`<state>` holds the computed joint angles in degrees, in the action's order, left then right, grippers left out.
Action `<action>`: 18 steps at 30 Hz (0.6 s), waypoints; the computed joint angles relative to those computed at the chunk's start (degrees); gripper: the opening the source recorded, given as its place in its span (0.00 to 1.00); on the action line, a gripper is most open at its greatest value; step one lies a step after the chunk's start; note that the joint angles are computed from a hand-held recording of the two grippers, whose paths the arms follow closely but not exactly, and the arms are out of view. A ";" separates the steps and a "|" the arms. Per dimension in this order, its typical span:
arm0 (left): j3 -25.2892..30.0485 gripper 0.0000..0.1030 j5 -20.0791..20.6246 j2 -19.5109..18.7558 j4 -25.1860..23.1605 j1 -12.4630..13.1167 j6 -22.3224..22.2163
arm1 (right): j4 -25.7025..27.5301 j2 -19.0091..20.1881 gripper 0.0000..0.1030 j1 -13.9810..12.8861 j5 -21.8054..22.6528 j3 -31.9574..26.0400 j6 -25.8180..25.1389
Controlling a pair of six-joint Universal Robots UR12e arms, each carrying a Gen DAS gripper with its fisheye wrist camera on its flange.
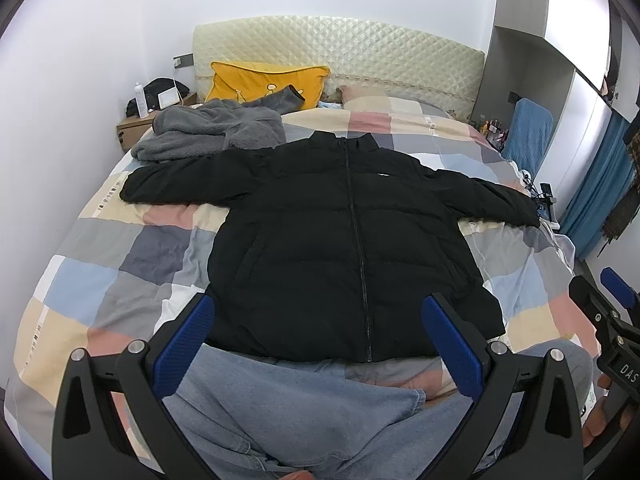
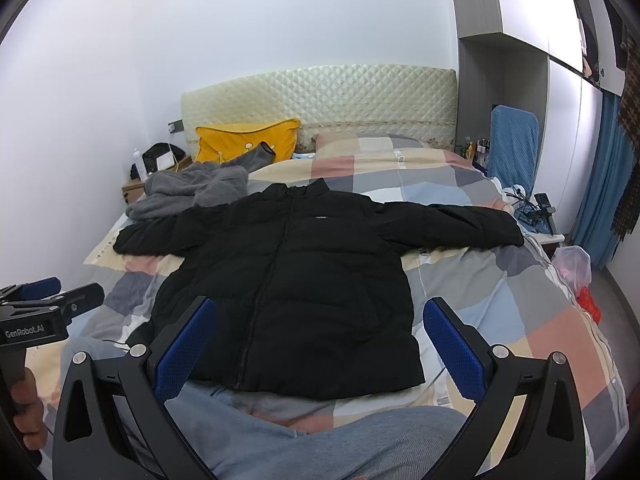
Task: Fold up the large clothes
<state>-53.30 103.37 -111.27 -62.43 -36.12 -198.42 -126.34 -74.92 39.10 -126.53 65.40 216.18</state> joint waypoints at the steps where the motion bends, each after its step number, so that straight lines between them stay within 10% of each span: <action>1: 0.07 1.00 0.06 -0.04 -0.07 -0.05 -0.08 | -0.05 0.00 1.00 -0.04 0.02 0.04 -0.03; 18: 0.17 1.00 -0.36 -2.00 2.90 -0.52 0.62 | -6.19 -1.73 1.00 -2.04 -0.68 4.55 -3.04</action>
<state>-53.13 103.01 -113.27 -59.53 -36.64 -197.79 -132.53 -76.65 37.06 -127.22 69.95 213.14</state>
